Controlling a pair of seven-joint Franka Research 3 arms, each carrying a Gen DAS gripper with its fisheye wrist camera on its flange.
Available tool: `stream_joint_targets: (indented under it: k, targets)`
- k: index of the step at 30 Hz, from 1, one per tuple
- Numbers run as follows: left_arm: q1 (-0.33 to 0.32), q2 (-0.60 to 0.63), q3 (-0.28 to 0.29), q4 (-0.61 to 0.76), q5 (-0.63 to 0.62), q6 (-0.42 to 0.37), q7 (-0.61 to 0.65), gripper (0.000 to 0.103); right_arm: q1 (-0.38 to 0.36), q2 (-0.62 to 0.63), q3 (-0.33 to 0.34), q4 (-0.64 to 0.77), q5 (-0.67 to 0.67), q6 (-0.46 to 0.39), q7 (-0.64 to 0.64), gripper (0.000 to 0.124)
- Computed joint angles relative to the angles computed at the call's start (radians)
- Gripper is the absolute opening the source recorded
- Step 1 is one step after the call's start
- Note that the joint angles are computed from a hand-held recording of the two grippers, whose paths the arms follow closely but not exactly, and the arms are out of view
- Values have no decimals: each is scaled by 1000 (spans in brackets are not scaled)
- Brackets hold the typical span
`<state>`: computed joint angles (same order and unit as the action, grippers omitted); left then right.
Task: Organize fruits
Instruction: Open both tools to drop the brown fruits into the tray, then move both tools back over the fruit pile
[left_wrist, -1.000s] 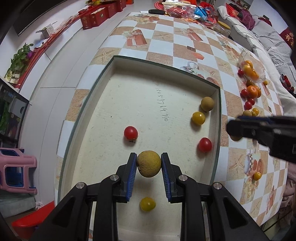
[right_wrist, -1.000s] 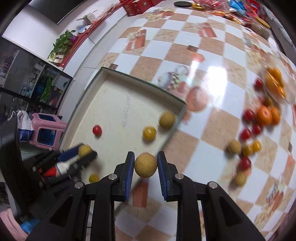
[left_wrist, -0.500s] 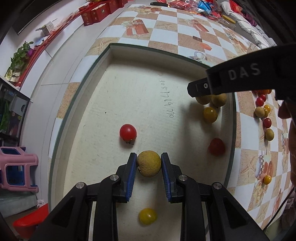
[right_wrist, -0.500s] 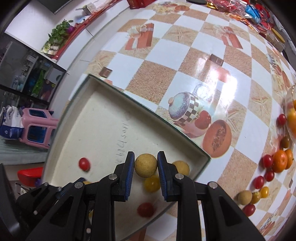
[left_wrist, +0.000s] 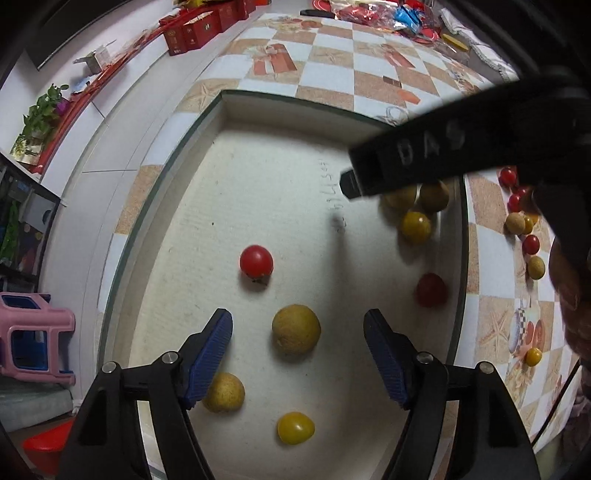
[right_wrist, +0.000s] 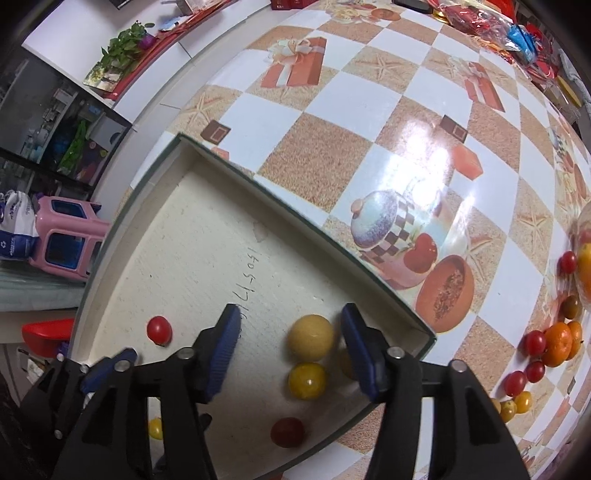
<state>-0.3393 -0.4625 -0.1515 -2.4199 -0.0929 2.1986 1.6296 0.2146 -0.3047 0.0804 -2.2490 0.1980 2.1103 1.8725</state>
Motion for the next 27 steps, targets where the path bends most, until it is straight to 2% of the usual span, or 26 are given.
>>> stream_joint_targets:
  k: [2, 4, 7, 13, 18, 22, 27]
  targets:
    - [0, -5, 0, -2, 4, -9, 2, 75, -2, -9, -4, -4, 12, 17, 8, 85]
    - [0, -14, 1, -4, 5, -20, 4, 75, -1, -25, -17, -18, 51, 39, -3, 88]
    - [1, -25, -1, -1, 15, -47, 6, 75, -7, -59, -23, -36, 83, 57, 3, 103]
    - [-12, -67, -6, -9, 23, -92, 20, 75, -33, -163, -18, -87, 74, 51, 32, 103]
    - [-49, -98, -18, -9, 7, -112, 29, 75, -74, -299, -6, -165, 44, 4, 103, 103]
    - [-87, -114, -32, -2, -9, -120, 31, 75, -120, -453, 1, -250, -4, -82, 156, 103]
    - [-130, -132, -45, 4, -39, -121, 29, 75, -200, -648, -7, -351, -68, -243, 206, 103]
